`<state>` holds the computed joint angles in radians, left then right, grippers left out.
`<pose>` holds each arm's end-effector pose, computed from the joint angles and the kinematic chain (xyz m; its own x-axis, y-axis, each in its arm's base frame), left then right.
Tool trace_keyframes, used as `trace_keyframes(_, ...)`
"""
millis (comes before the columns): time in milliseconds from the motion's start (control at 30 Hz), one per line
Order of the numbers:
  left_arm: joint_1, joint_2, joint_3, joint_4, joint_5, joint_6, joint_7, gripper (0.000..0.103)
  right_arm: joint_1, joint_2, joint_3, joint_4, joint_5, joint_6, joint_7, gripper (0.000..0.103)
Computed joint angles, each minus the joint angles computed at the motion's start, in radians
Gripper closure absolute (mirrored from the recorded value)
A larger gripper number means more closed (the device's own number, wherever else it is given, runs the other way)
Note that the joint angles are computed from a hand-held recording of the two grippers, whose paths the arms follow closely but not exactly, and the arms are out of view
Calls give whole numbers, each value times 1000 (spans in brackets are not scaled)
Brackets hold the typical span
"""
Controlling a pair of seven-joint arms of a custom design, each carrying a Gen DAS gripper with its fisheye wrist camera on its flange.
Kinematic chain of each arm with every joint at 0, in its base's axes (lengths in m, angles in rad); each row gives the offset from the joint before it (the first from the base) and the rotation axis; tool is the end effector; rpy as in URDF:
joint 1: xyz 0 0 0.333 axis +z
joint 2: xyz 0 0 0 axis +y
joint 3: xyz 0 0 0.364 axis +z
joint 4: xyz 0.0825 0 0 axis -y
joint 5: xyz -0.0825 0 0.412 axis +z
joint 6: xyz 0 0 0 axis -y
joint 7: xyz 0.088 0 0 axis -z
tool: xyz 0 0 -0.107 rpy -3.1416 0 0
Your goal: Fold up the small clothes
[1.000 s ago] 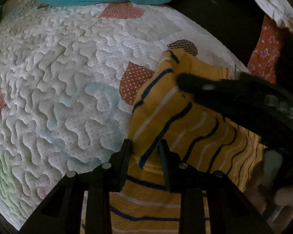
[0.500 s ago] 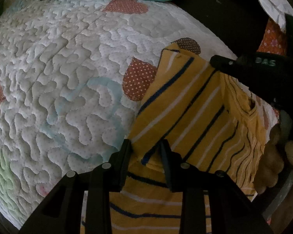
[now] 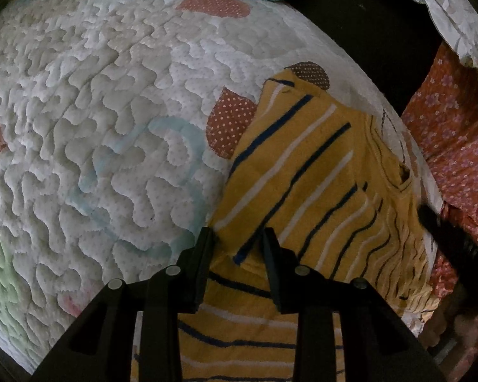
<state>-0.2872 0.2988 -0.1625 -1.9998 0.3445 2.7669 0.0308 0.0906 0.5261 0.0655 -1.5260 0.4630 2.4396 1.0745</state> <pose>0.6035 -0.2991 0.3896 0.6270 -0.6551 0.4216 -0.6296 -0.7448 -0.2210 0.7713 0.1123 0.4238 0.3771 -0.8964 -0.2330 -0.8537 -0.2388 -0.4629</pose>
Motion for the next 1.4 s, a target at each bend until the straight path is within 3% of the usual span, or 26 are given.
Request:
trace_keyframes(67,6,-12,-2,-18,-9,8,3,72,-14,-3,-44,-14,-14,28,56,49)
trace_keyframes(200,-7,-20,4,-11,9,-27,-19,72,-42,2,-80,-21,-56,4,144,47)
trace_keyframes(333,-20,-22,4,4,40,-70,-36,72,-1,1,-110,-54,-180,21,180,47)
trace_keyframes(400,-20,-26,2,3,52,-79,-37,72,7,5,-112,-58,-220,7,186,83)
trace_keyframes(433,-18,-27,0,1,54,-81,-35,72,1,-1,-106,-70,-224,20,175,94)
trace_keyframes(500,-16,-29,-3,1,56,-87,-32,72,22,-16,-128,-97,-275,58,197,96)
trace_keyframes(600,-11,-30,-9,6,48,-97,-23,70,88,-19,-214,-119,-424,106,341,97)
trace_keyframes(700,-7,-19,-14,26,35,-115,-5,70,138,-2,-296,-107,-571,97,508,97)
trace_keyframes(767,-5,-1,-14,47,26,-115,2,70,81,-9,-252,-101,-533,68,504,97)
trace_keyframes(833,-3,-9,-14,36,19,-101,4,70,3,-40,-186,-129,-437,92,454,96)
trace_keyframes(900,-4,-26,-12,14,19,-86,-4,70,-28,-79,-173,-176,-396,127,437,85)
trace_keyframes(967,-10,-46,-6,-9,34,-72,-24,70,-75,-125,-154,-228,-332,141,398,59)
trace_keyframes(1000,-13,-55,-4,-18,46,-68,-36,70,-86,-132,-151,-235,-312,143,386,57)
trace_keyframes(1200,-28,-116,-17,-85,110,-69,-82,69,-212,-223,-183,-372,-170,149,326,54)
trace_keyframes(1333,-46,-137,-28,-106,156,-65,-127,69,-359,-205,-178,-377,73,139,250,52)
trace_keyframes(1400,-67,-157,-21,-120,234,-61,-207,69,-434,-174,-161,-343,216,105,198,52)
